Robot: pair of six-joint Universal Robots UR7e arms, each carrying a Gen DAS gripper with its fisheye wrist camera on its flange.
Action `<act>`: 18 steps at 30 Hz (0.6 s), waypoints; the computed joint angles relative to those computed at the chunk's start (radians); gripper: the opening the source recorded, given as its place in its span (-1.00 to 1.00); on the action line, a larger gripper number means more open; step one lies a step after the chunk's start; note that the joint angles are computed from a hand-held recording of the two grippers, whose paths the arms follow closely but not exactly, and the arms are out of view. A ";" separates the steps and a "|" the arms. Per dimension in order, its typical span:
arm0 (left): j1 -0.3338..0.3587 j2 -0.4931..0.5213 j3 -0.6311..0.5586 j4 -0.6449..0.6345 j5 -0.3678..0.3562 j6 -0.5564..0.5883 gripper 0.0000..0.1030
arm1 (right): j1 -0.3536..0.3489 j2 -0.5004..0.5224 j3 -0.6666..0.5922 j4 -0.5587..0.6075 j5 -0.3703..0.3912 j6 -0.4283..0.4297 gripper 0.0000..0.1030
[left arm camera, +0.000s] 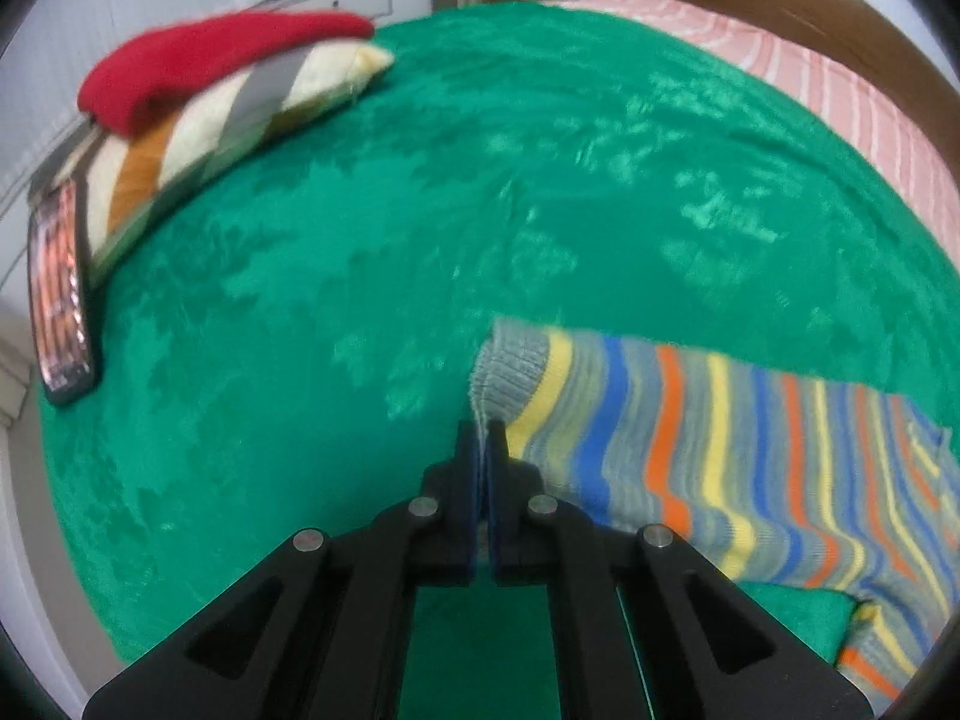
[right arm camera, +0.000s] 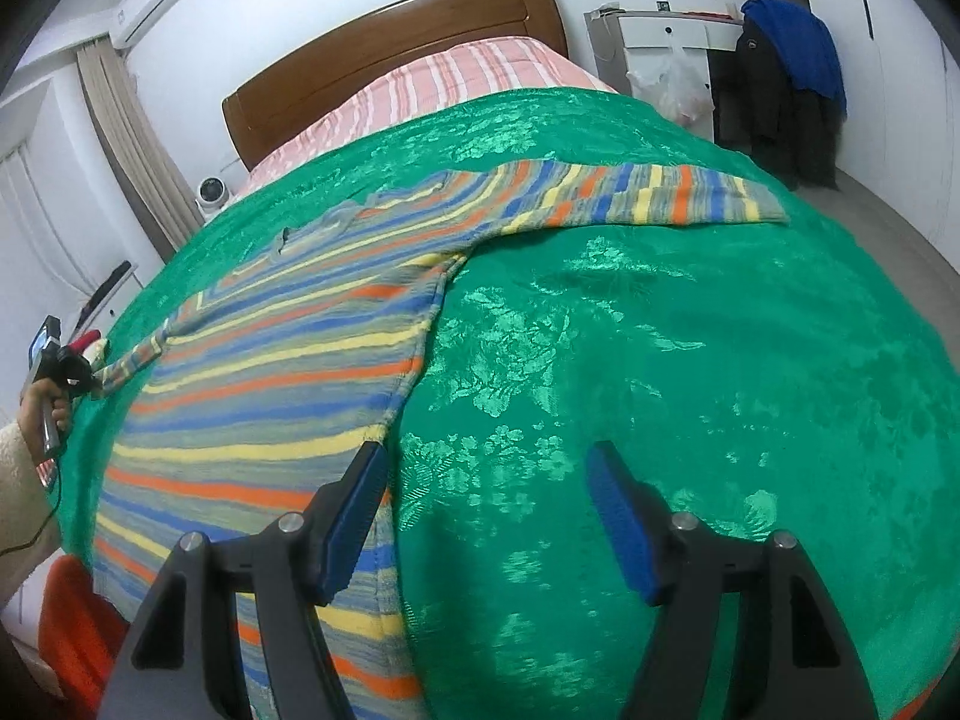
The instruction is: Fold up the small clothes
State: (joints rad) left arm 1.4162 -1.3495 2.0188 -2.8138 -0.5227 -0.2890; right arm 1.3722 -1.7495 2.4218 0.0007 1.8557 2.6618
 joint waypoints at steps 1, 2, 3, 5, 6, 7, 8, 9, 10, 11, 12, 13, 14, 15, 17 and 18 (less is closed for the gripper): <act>0.015 -0.003 -0.009 0.027 -0.035 -0.015 -1.00 | 0.002 0.008 -0.002 -0.002 0.007 0.001 0.33; 0.027 -0.007 -0.008 0.012 -0.065 -0.012 -0.96 | 0.004 0.012 -0.003 -0.004 0.013 0.003 0.33; 0.030 -0.018 -0.001 -0.002 -0.083 -0.010 -0.90 | 0.005 0.011 -0.003 -0.003 0.016 0.006 0.33; 0.035 -0.061 0.013 0.031 -0.121 -0.040 -0.72 | 0.006 -0.002 -0.007 0.012 0.023 0.010 0.33; 0.032 -0.086 0.024 0.053 -0.128 -0.047 -0.59 | 0.008 -0.010 -0.012 0.022 0.028 0.007 0.33; 0.027 -0.118 0.043 0.069 -0.142 -0.035 -0.37 | 0.010 -0.020 -0.018 0.036 0.033 0.002 0.33; 0.009 -0.176 0.085 0.089 -0.170 -0.005 -0.23 | 0.013 -0.030 -0.032 0.065 0.042 -0.005 0.33; -0.004 -0.211 0.110 0.104 -0.190 0.013 -0.20 | 0.018 -0.033 -0.048 0.099 0.049 -0.007 0.33; -0.026 -0.271 0.153 0.143 -0.234 0.038 -0.09 | 0.022 -0.033 -0.066 0.145 0.049 -0.008 0.33; -0.051 -0.344 0.198 0.217 -0.306 0.068 0.12 | 0.026 -0.030 -0.088 0.210 0.038 -0.013 0.33; -0.071 -0.400 0.234 0.290 -0.369 0.088 0.25 | 0.025 -0.025 -0.105 0.277 0.015 -0.019 0.33; -0.099 -0.462 0.277 0.383 -0.437 0.105 0.43 | 0.021 -0.015 -0.119 0.341 -0.012 -0.025 0.34; -0.133 -0.515 0.323 0.465 -0.474 0.113 0.45 | 0.010 0.008 -0.136 0.438 -0.058 -0.034 0.34; -0.169 -0.555 0.368 0.520 -0.484 0.106 0.45 | 0.001 0.040 -0.144 0.512 -0.086 -0.041 0.34; -0.259 -0.628 0.473 0.617 -0.468 0.048 0.45 | 0.017 0.095 -0.140 0.573 -0.058 -0.037 0.34; -0.277 -0.639 0.498 0.627 -0.472 0.034 0.45 | 0.027 0.111 -0.126 0.573 -0.029 -0.039 0.34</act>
State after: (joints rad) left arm 1.1393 -1.9888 2.5166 -2.1873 -0.9948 -0.2552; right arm 1.3990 -1.6388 2.2958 0.5742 1.8269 2.6224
